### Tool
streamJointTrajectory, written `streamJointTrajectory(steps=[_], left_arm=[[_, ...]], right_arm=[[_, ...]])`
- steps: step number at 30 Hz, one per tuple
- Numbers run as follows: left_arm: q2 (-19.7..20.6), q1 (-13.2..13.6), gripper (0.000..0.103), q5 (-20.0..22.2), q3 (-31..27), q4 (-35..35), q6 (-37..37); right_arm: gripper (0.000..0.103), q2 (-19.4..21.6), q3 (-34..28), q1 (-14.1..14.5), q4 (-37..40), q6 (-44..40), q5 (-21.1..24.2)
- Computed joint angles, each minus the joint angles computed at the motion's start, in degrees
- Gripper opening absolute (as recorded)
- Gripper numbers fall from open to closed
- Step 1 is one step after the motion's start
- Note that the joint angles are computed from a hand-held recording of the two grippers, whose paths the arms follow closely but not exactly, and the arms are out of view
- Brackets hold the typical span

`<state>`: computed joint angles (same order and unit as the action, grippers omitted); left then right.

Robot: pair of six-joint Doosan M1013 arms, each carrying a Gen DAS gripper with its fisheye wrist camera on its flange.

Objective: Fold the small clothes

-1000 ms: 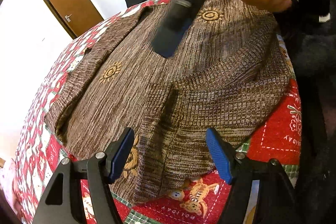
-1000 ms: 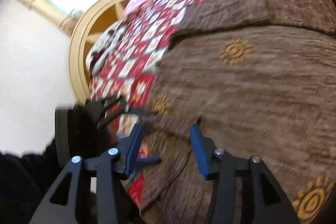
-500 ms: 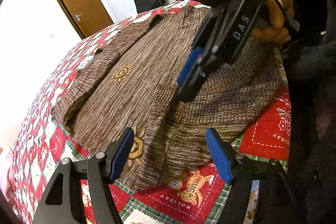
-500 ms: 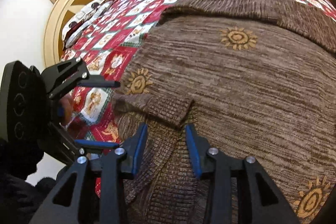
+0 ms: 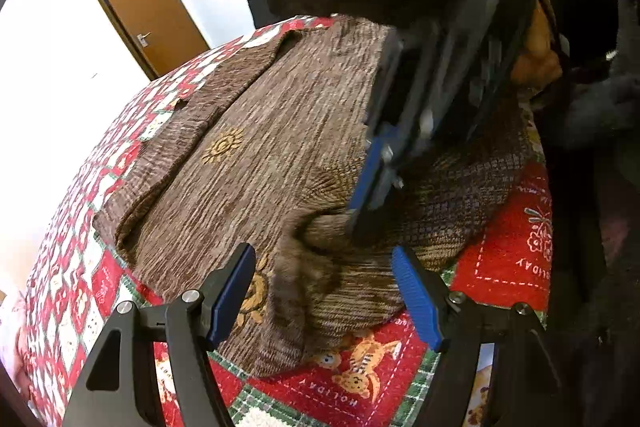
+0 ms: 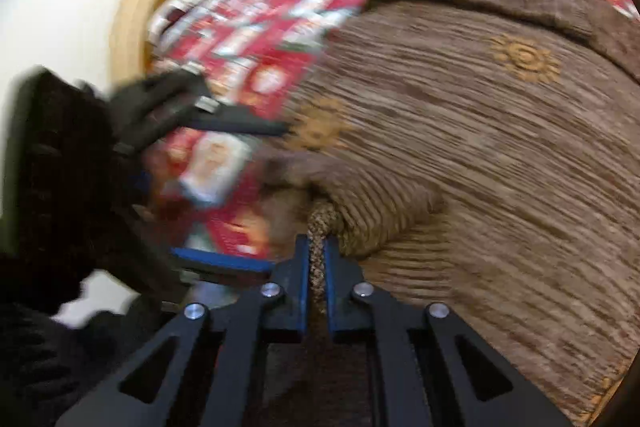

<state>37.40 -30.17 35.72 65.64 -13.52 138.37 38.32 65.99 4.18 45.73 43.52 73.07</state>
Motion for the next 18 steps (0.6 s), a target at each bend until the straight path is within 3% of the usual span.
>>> streamJointTrajectory(steps=[6, 10, 12, 15, 17, 18], left_arm=[[0.5, -0.1, 0.072, -1.3, -1.0, -2.0, 2.8], [0.5, 0.0, 0.069, -4.4, -0.9, -2.6, 1.2], [0.5, 0.2, 0.033, -6.4, -0.9, -2.4, -2.2], [1.9, 1.1, 0.02, -4.4, -3.3, -5.8, -9.4], [2.7, 1.4, 0.014, -3.2, -4.5, -6.3, -12.7], [3.2, 1.4, 0.014, -2.5, -5.2, -5.0, -15.5]], right_arm=[[0.01, 1.4, -3.4, -1.7, 13.5, -4.1, 10.0], [0.01, 2.5, -5.1, -1.9, 19.5, -3.8, 13.8], [0.014, 2.0, -4.6, -2.1, 19.6, -3.7, 11.5], [0.027, 1.3, -3.0, -3.4, 21.5, -0.9, 7.5], [0.048, 0.8, -1.9, -4.5, 23.5, 1.5, 4.6], [0.049, -0.5, 0.2, -5.5, 24.8, 1.2, 1.3]])
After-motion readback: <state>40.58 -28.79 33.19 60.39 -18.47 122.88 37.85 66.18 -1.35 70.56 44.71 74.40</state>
